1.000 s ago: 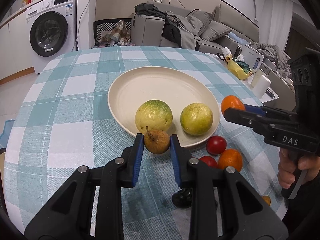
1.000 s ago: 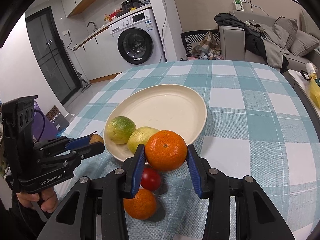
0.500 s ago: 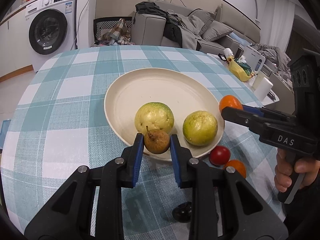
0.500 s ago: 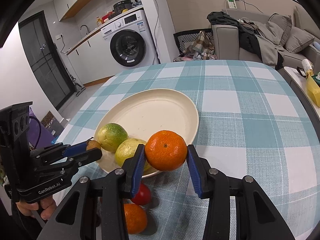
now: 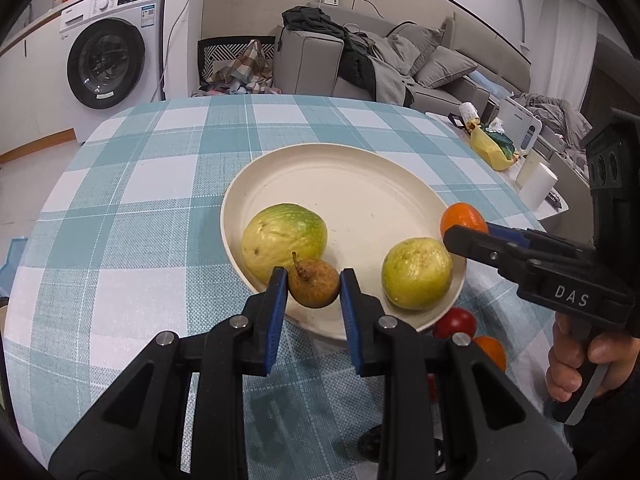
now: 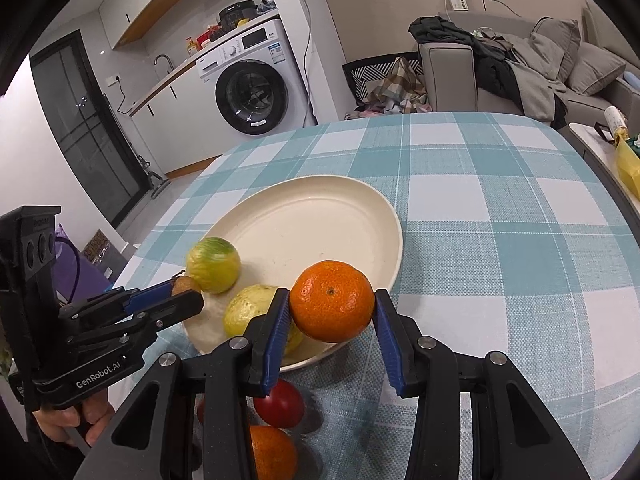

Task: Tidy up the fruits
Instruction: 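Carry the pear and tangerine onto the cream plate and open both tools, then withdraw both tools from the plate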

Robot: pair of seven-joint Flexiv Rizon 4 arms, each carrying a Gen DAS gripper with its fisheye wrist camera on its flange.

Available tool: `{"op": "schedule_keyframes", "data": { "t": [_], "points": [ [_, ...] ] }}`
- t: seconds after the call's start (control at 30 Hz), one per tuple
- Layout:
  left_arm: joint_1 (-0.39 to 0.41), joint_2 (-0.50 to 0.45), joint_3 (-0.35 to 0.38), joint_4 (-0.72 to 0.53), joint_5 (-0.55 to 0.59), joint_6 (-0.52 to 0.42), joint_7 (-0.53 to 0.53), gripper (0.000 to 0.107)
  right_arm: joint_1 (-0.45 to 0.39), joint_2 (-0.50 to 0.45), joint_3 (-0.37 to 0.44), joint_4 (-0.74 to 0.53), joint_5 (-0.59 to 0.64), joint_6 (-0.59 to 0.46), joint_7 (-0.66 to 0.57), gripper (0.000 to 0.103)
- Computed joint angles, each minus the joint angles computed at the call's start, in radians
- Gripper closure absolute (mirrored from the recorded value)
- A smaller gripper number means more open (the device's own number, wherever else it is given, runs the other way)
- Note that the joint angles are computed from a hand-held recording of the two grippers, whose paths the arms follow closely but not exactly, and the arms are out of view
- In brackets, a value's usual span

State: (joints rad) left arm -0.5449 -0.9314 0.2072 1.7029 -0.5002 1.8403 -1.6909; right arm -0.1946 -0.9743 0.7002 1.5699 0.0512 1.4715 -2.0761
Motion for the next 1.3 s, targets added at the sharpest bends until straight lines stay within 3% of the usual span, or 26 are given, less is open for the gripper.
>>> {"op": "schedule_keyframes", "data": {
  "t": [0.2,0.53,1.0,1.07,1.17,1.23,1.3],
  "points": [
    [-0.039,-0.02,0.054,-0.02,-0.021,-0.023,-0.013,0.083,0.019,0.001,-0.019,-0.004,-0.001,0.017,0.014,0.061],
    [-0.039,-0.027,0.062,-0.027,-0.008,-0.023,-0.026,0.083,0.042,0.002,-0.044,0.011,-0.043,0.064,0.059,0.061],
    [-0.027,-0.021,0.03,-0.007,-0.013,0.03,-0.002,0.082,-0.023,-0.032,0.031,0.02,-0.115,0.055,0.073,0.057],
    [-0.029,-0.02,0.026,-0.002,-0.02,0.039,0.007,0.079,-0.029,-0.031,0.039,0.03,-0.118,0.069,0.065,0.054],
    [-0.025,-0.012,0.004,0.014,-0.026,0.068,0.018,0.063,-0.018,-0.017,0.019,0.048,-0.132,0.09,0.069,0.052],
    [-0.03,-0.007,-0.001,0.024,-0.043,0.074,0.027,0.038,-0.018,-0.009,0.011,0.063,-0.145,0.105,0.077,0.049],
    [-0.053,-0.005,0.011,0.04,-0.072,0.095,0.035,0.029,-0.044,-0.011,0.037,0.078,-0.162,0.111,0.072,0.036]
  ]
}}
